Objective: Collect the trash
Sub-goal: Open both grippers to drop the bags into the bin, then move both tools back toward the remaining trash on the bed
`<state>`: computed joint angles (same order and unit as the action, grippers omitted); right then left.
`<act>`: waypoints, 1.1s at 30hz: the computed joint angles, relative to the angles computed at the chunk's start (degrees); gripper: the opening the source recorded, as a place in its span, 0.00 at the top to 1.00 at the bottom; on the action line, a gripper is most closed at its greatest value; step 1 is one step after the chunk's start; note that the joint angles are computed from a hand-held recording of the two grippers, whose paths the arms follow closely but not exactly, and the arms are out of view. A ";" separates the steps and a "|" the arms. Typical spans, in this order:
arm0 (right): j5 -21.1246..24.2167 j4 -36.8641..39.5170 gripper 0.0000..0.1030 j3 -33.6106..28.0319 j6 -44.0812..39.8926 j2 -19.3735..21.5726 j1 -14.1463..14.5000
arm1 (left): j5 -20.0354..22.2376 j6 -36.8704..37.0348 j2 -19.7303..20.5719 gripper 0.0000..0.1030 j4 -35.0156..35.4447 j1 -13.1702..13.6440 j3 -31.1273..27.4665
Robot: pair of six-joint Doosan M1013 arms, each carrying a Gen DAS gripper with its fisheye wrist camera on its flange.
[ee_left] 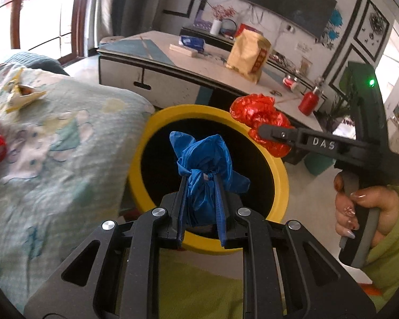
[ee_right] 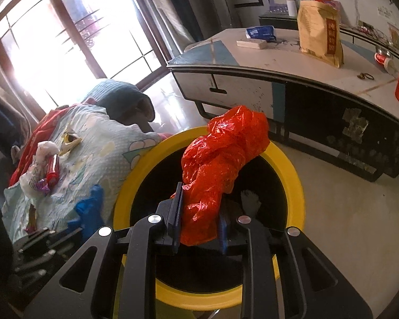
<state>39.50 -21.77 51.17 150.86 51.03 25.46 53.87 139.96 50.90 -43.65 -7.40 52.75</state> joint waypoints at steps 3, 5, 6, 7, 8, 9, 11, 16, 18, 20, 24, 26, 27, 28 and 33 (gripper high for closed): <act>-0.18 0.92 0.79 0.23 -0.05 -0.08 -0.22 | 0.34 0.64 0.68 0.87 0.49 -0.52 -0.85; -0.16 1.52 0.79 0.40 -0.08 -0.14 -0.34 | 0.45 0.53 1.15 0.85 0.96 -0.69 -1.65; -0.10 1.66 0.77 0.34 -0.04 -0.13 -0.36 | 0.50 0.19 1.34 0.85 1.16 -0.79 -1.97; -0.48 1.38 0.76 0.62 0.44 -0.29 -0.37 | 0.56 -0.16 1.43 0.84 1.26 -0.88 -2.11; -0.47 0.99 0.73 0.57 0.76 -0.27 -0.39 | 0.88 -0.50 1.62 0.81 1.30 -0.92 -2.45; -0.39 0.46 0.70 0.52 1.15 -0.29 -0.34 | 0.81 -0.50 1.66 0.78 1.18 -0.96 -2.47; -0.35 -0.91 0.66 0.64 2.28 -0.43 -0.23 | 0.39 -0.30 1.50 0.70 0.83 -0.95 -2.16; 0.01 -4.60 0.59 0.70 4.63 -0.67 0.11 | -0.88 0.51 0.72 0.43 -0.49 -0.79 -0.96; 0.35 -6.37 0.54 0.70 5.84 -0.77 0.29 | -1.54 0.65 0.31 0.30 -1.17 -0.63 -0.34; 0.33 -8.42 0.50 0.93 7.12 -0.99 0.53 | -2.39 1.05 -0.02 0.23 -2.04 -0.50 0.22; -0.35 -10.73 0.45 1.29 8.35 -1.37 0.89 | -5.38 2.95 -1.27 0.12 -3.78 -0.17 2.12; -0.46 -11.52 0.43 1.06 8.39 -1.32 1.09 | -6.91 3.77 -1.89 0.11 -4.73 0.03 2.97; -0.43 -11.86 0.42 0.90 8.27 -1.30 1.21 | -7.61 3.89 -2.11 0.11 -4.80 0.00 3.21; -0.40 -12.08 0.41 0.71 8.16 -1.26 1.30 | -8.58 4.36 -2.45 0.11 -5.17 0.09 3.70; -0.81 -14.11 0.38 -0.13 7.89 -1.06 1.92 | -12.41 5.60 -3.83 0.11 -6.89 0.61 5.77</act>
<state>38.68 -35.88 51.04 158.75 49.96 27.39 41.46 145.56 47.07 -50.54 -6.79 58.52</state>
